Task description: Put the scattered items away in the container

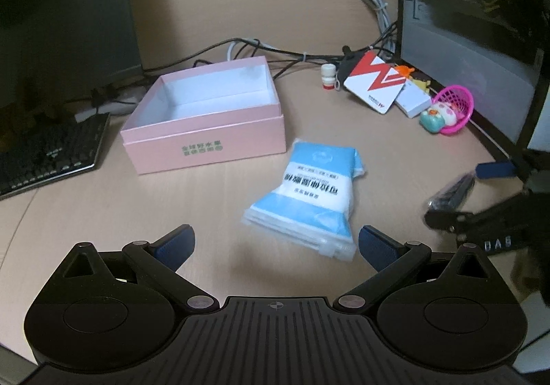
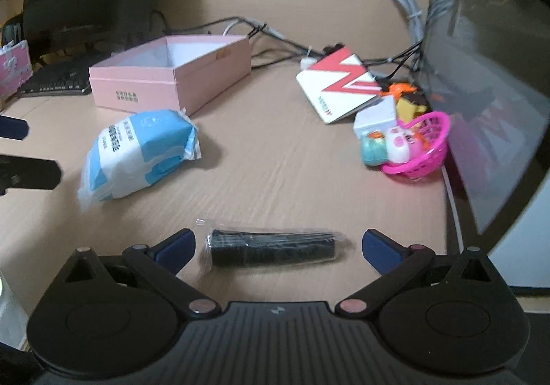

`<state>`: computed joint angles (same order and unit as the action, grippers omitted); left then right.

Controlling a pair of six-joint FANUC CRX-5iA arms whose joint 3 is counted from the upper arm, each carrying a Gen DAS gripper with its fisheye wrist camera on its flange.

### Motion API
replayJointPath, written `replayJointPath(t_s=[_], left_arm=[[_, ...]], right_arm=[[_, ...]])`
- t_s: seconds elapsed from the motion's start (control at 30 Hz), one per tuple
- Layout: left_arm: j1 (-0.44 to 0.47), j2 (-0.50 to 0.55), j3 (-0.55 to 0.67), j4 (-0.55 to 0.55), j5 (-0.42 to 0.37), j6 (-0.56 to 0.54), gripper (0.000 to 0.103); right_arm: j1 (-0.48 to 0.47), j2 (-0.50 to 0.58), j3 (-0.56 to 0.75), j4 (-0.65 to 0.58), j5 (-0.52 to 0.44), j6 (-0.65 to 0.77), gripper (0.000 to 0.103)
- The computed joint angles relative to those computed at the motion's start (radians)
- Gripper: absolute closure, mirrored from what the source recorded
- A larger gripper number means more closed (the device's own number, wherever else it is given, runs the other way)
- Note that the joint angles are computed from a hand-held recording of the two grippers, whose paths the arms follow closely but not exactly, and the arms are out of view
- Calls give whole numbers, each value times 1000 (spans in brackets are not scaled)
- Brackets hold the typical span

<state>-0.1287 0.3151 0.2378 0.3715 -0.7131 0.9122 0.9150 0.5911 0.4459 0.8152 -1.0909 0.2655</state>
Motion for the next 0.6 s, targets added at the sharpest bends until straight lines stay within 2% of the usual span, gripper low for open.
replayJointPath(t_s=[0.07,0.17,0.37,0.5,0.6], left_arm=[[4,3,0,1,-13,-5,0],[6,14,11,11,-29,-10,0],[-29,93,77,39,-10,-117,0],[-64,172,171,-29,-22,-80,0],[-78,176,160,-50,31,-65,1]], right_arm=[[-6,-1,2,-27,23,13,3],[-4,8,23,-42,11,28,16],[27,-4,43,-47,-45,18,17],[59,-23,49,-56,-99,25,17],[77,-31,64,-64,-138,49,17]])
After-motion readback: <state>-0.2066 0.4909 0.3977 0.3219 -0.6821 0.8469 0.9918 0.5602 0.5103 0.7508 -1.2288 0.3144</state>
